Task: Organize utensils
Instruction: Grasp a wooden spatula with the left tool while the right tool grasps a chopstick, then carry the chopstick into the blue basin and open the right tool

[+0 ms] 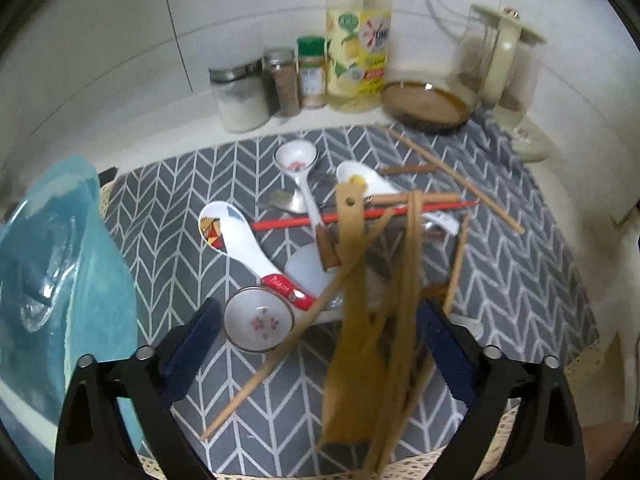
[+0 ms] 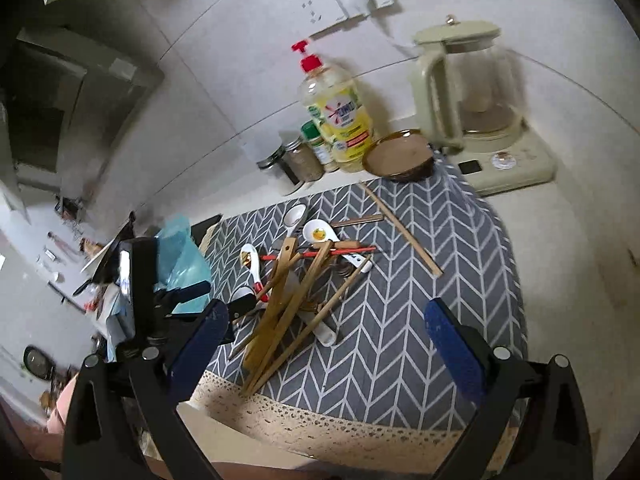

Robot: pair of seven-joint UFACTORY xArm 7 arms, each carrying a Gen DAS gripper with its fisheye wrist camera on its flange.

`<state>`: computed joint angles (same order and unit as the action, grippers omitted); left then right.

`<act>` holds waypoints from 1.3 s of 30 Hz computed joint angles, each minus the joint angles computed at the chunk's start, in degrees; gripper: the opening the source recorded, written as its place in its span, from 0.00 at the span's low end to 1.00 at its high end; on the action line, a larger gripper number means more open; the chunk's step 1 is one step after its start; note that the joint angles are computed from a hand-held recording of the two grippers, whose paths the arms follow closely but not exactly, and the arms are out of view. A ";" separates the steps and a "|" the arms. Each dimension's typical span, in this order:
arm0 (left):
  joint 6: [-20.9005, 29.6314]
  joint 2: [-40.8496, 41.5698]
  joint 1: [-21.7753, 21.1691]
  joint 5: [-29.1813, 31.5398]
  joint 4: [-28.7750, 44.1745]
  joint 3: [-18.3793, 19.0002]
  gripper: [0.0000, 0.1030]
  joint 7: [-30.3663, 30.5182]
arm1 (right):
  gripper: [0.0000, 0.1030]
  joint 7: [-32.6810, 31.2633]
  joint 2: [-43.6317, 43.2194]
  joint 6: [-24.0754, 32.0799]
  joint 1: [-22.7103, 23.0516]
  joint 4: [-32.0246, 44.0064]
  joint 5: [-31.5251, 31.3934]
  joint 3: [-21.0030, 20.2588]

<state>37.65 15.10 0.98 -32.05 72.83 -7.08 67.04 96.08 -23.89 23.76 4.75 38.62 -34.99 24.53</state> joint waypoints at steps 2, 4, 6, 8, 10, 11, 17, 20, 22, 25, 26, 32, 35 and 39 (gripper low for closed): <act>1.01 1.66 -0.49 2.34 1.68 0.63 0.79 -2.08 | 0.93 -3.41 1.90 -2.49 0.38 -0.25 0.29 -2.31; 1.47 3.03 -0.46 3.62 2.85 0.66 0.69 -3.23 | 0.93 -3.93 2.63 -3.87 -1.41 -0.72 -1.58 -2.30; 2.51 4.59 0.09 4.14 4.40 0.33 0.62 -3.14 | 0.92 -4.10 3.96 -2.08 -3.49 -0.01 -4.55 -1.33; 3.96 6.34 0.44 5.32 6.11 0.02 0.52 -2.47 | 0.85 -4.39 5.31 -1.71 -4.19 0.42 -7.57 -1.77; 5.48 7.55 0.71 6.73 7.20 -0.23 0.47 -1.32 | 0.76 -5.27 9.00 -1.38 -4.53 1.98 -11.14 -2.72; 6.12 7.89 1.33 6.32 7.52 -0.78 0.46 0.33 | 0.72 -5.56 9.93 -1.79 -4.14 2.23 -11.99 -3.60; 13.06 10.03 2.07 6.10 11.56 -0.95 0.18 1.75 | 0.51 -10.12 22.84 -7.02 -3.65 8.48 -16.36 -10.53; 12.97 9.85 1.60 6.82 11.48 -0.86 0.13 2.13 | 0.50 -10.99 26.95 -6.21 -2.24 11.40 -18.85 -13.44; 15.14 10.04 1.83 6.34 12.89 -0.77 0.09 0.78 | 0.50 -10.93 28.56 -6.14 -1.37 13.05 -20.93 -15.57; 17.85 10.18 2.23 5.96 14.63 -0.62 0.07 -0.26 | 0.41 -16.48 30.62 -6.80 -0.85 14.43 -16.31 -17.89; 17.95 10.05 2.43 5.56 14.65 -0.67 0.07 0.05 | 0.35 -18.34 31.33 -8.93 -1.00 14.39 -14.68 -18.65; 20.63 9.79 2.90 4.26 16.46 -0.32 0.07 -1.09 | 0.30 -23.48 35.44 -2.89 4.91 19.40 -16.45 -22.52; 21.99 8.94 3.51 2.91 16.92 -0.27 0.07 -1.45 | 0.08 -23.62 35.72 -0.36 7.63 20.33 -14.96 -24.11; 27.55 8.05 5.63 -1.08 20.08 -0.21 0.07 -1.87 | 0.07 -16.57 31.64 -4.23 8.85 16.26 -12.64 -25.54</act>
